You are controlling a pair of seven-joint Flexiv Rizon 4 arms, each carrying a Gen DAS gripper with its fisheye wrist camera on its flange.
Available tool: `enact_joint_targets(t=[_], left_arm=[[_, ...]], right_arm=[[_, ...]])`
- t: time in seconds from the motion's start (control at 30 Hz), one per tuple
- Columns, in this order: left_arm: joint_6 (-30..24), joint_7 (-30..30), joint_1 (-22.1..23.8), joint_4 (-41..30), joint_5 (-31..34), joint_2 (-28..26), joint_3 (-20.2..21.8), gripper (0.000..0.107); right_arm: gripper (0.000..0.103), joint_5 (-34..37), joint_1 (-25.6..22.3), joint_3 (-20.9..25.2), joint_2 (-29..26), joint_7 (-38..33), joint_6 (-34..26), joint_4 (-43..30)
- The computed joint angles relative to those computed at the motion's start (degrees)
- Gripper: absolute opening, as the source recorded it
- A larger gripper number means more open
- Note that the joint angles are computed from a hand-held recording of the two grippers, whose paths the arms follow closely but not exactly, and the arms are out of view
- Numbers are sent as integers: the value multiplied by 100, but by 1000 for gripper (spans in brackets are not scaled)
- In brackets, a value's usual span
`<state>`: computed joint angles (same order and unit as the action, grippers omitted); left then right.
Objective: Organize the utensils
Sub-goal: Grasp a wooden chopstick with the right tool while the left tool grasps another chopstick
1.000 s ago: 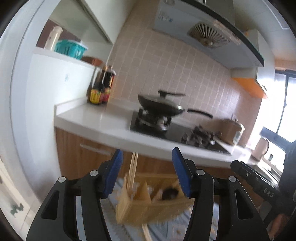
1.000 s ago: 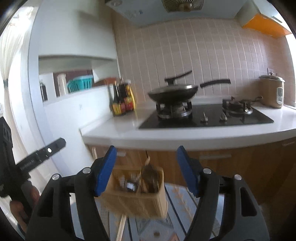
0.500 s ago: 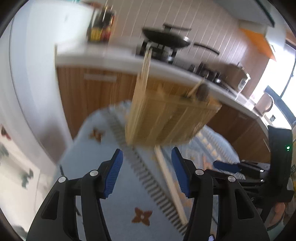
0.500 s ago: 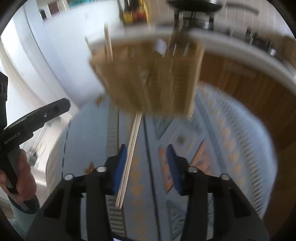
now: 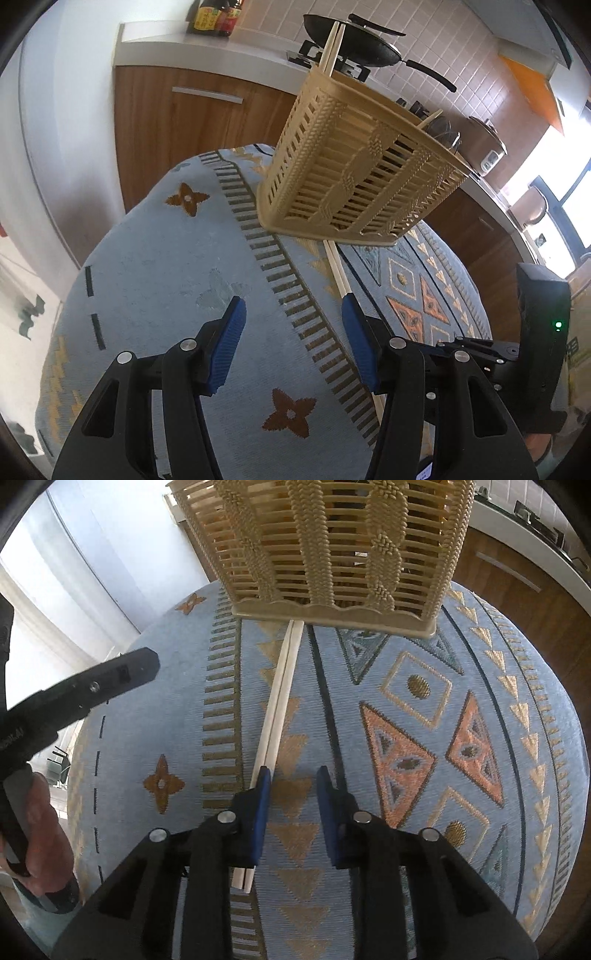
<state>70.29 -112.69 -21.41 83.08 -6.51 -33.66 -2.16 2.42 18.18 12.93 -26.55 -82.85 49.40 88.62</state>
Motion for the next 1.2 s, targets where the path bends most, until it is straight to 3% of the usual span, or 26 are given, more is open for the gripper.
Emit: enact_joint_targets(t=[0.43,0.47,0.5,0.53,0.7,0.93,1.0,1.13,1.17,1.2], left_arm=[[-338,-119,-80,-222,77,-140,38,51],[-418,-141,-98,-283,95,-164,56,51],[-603,-185,-149,-421,155,-212,121,51],[-785,-228,-205,-560,242,-256,188,51],[-1301,-198,-297,-1132,505,-490,200,50],[-2723,-296,-690,-2602,1069,-1186,441,49],[-3204,-383,-935,-3061,1485,-1360,668,49],[-3374,-477,-1101,-3127,1952,-1338,724,35],[-3347,-441,-1104,-3039,2005,-1279,693,28],[-3333,-426,-1105,-2974,2048,-1235,673,13]], right_arm=[[22,-1414,475,-407,313,701,832,948],[18,-1388,428,-353,309,664,856,956],[8,-1428,425,-349,323,691,896,1008],[5,-1508,436,-372,357,737,907,1055],[4,-1297,156,-266,575,587,939,1288],[4,-1103,-150,-386,842,841,983,1624],[4,-1069,-183,-384,923,959,957,1668],[4,-905,-310,-346,888,861,979,1640],[4,-907,-313,-347,892,861,977,1646],[4,-899,-315,-341,895,859,959,1640]])
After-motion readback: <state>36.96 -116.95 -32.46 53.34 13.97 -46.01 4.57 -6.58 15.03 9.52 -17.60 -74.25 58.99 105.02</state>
